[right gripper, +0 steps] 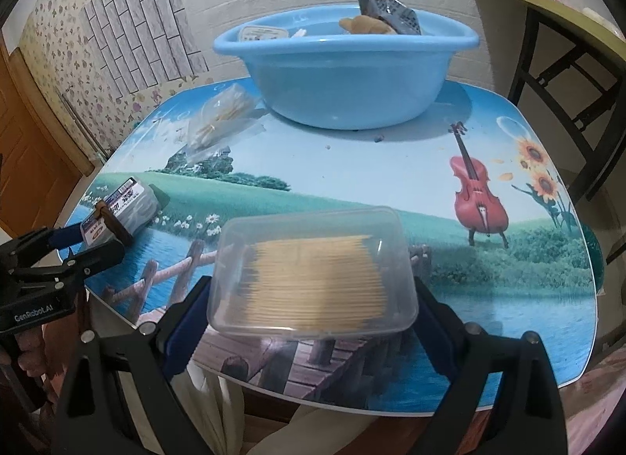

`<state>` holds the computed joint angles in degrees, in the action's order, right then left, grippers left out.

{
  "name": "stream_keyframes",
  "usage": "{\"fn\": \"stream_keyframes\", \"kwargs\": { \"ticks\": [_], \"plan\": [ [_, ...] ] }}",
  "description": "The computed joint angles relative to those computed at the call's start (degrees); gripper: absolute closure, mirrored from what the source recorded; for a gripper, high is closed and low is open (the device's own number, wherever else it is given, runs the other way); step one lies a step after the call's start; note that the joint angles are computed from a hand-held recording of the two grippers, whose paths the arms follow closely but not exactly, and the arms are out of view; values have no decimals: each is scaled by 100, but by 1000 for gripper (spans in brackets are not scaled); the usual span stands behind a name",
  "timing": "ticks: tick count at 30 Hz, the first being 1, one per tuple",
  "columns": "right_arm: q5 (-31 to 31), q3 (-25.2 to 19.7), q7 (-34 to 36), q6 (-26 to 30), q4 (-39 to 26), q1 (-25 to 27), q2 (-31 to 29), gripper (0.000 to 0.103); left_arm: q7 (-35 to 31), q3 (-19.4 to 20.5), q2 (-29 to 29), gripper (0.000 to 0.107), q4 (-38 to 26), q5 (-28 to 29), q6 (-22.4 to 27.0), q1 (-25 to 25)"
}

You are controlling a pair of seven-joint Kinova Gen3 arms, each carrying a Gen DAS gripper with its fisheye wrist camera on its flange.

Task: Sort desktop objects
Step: 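Lift the floss-stick box with the left tool while the right tool lifts the toothpick box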

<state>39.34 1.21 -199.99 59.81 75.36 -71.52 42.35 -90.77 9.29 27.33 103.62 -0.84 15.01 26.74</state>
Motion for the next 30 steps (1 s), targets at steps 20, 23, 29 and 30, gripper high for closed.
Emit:
{"fn": "stream_keyframes", "kwargs": {
  "ticks": [20,23,29,30],
  "plan": [
    [-58,30,784,520,-531,-39,346,7,47,-211,272,36,-168,-191,-218,231],
    [-53,59,754,488,-508,-61,338,10,-66,-66,246,49,-99,-171,-337,106],
    [267,185,132,140,-54,-221,100,10,-321,290,123,50,48,13,-534,-219],
    [337,192,77,152,-26,-246,75,10,-343,332,99,50,54,53,-555,-262]
  ]
}}
